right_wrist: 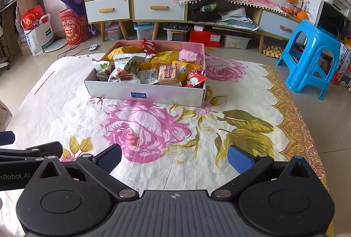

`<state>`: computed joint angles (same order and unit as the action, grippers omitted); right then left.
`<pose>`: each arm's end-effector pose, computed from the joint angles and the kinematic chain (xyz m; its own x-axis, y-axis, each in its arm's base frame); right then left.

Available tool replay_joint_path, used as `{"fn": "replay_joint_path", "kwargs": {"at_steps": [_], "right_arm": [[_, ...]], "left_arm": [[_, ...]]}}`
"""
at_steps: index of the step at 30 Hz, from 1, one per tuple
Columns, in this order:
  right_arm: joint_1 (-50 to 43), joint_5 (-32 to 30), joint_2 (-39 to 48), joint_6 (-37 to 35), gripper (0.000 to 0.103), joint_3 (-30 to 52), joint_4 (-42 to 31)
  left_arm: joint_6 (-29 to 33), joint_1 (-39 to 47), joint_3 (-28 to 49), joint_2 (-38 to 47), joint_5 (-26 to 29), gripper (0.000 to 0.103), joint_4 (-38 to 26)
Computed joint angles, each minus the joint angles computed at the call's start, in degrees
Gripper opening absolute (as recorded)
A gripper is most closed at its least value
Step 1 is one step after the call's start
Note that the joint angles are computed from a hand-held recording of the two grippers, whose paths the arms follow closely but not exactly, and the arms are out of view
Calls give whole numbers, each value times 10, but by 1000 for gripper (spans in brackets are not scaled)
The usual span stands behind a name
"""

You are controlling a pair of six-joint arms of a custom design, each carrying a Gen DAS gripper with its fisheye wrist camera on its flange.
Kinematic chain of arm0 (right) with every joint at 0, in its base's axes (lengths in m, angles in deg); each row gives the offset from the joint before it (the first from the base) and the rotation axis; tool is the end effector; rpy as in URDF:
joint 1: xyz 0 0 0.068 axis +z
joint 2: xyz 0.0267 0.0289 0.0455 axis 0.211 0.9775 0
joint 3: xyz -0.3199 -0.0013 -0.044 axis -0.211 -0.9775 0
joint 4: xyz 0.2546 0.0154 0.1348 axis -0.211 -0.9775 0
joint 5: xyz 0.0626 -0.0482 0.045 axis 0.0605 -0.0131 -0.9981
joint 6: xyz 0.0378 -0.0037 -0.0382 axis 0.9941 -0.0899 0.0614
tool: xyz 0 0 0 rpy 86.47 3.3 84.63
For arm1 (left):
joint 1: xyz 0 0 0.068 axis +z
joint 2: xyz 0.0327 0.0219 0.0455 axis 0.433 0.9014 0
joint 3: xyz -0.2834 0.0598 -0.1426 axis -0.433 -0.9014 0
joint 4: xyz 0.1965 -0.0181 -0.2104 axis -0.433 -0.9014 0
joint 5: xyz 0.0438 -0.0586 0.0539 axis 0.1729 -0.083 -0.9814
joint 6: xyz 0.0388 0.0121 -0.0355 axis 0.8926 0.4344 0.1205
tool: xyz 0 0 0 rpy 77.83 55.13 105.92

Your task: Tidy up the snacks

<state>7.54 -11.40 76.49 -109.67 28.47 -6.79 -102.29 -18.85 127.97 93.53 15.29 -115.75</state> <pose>0.2363 -0.0079 0.2306 -0.6720 -0.3104 -0.6723 -0.4090 0.9124 -0.0124 0.1581 -0.1262 0.2373 -0.7099 -0.2810 -0.6458 -0.3598 0.9330 -0.0104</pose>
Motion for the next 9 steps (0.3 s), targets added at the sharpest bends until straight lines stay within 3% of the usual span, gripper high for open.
{"fn": "replay_joint_path", "kwargs": {"at_steps": [9], "right_arm": [[1, 5, 0, 1, 96, 0, 0]], "left_arm": [[12, 3, 0, -1, 12, 102, 5]]}}
